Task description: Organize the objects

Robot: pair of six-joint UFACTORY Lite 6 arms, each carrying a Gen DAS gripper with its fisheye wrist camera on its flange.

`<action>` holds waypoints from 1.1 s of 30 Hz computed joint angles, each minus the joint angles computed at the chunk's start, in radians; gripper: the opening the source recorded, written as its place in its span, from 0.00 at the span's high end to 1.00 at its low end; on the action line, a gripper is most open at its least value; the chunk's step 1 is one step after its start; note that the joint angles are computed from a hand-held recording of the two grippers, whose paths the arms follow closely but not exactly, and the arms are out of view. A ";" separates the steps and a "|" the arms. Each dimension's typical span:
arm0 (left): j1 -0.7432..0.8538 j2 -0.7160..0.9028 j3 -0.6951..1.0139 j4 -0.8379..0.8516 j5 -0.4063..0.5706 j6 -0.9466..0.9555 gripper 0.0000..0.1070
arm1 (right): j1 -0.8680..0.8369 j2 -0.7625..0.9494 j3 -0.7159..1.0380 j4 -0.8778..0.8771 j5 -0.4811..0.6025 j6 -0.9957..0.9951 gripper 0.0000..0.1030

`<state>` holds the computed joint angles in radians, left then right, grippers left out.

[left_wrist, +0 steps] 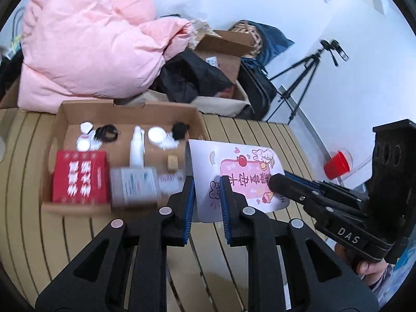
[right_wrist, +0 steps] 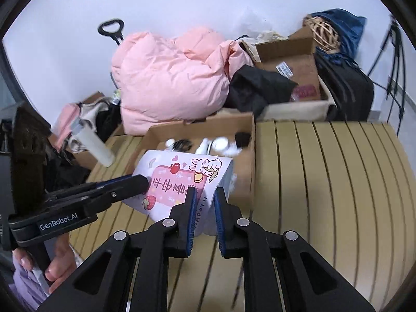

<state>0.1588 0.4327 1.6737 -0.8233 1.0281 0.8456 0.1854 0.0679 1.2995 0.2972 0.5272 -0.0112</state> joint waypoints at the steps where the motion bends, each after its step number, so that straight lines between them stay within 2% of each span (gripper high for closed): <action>1: -0.012 0.077 0.078 0.010 0.007 -0.020 0.86 | -0.015 0.076 0.073 0.017 0.023 -0.022 0.85; 3: -0.032 0.254 0.246 0.042 0.023 -0.097 0.86 | -0.046 0.240 0.220 0.052 0.066 -0.055 0.85; 5: -0.049 0.362 0.323 0.074 0.019 -0.132 0.86 | -0.060 0.364 0.322 0.067 0.097 -0.069 0.85; 8: -0.070 0.445 0.347 0.105 -0.020 -0.156 0.86 | -0.052 0.532 0.451 0.003 0.115 -0.017 0.85; 13: -0.110 0.540 0.392 0.165 -0.088 -0.184 0.83 | -0.007 0.695 0.562 -0.179 0.121 0.124 0.85; 16: -0.120 0.474 0.307 0.177 -0.129 -0.137 0.69 | 0.023 0.761 0.625 -0.318 0.148 0.236 0.85; 17: -0.117 0.445 0.285 0.173 -0.127 -0.121 0.62 | 0.022 0.752 0.615 -0.308 0.136 0.225 0.85; 18: -0.108 0.403 0.254 0.167 -0.126 -0.101 0.61 | 0.018 0.737 0.607 -0.290 0.141 0.216 0.85; 20: -0.084 0.306 0.193 0.169 -0.138 -0.069 0.60 | 0.023 0.673 0.555 -0.311 0.133 0.229 0.85; 25: 0.003 0.060 0.113 0.232 -0.130 -0.048 0.38 | 0.030 0.437 0.434 -0.322 0.179 0.218 0.84; 27: 0.057 -0.062 0.062 0.266 -0.120 -0.028 0.29 | 0.039 0.302 0.363 -0.330 0.217 0.202 0.76; 28: 0.105 -0.151 0.011 0.268 -0.113 0.013 0.25 | 0.042 0.249 0.334 -0.332 0.231 0.193 0.63; 29: 0.135 -0.203 -0.018 0.269 -0.108 0.036 0.14 | 0.047 0.183 0.296 -0.337 0.247 0.184 0.37; 30: 0.178 -0.251 -0.047 0.262 -0.095 0.071 0.08 | 0.056 0.098 0.241 -0.342 0.261 0.180 0.22; 31: 0.242 -0.319 -0.087 0.241 -0.062 0.122 0.08 | 0.066 0.039 0.201 -0.346 0.266 0.183 0.12; 33: 0.336 -0.380 -0.107 0.212 0.010 0.187 0.07 | 0.094 -0.104 0.114 -0.358 0.292 0.203 0.12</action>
<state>0.4943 0.0530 1.5669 -0.6117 1.0380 1.0330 0.2796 -0.0362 1.4136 -0.0611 0.8189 0.1922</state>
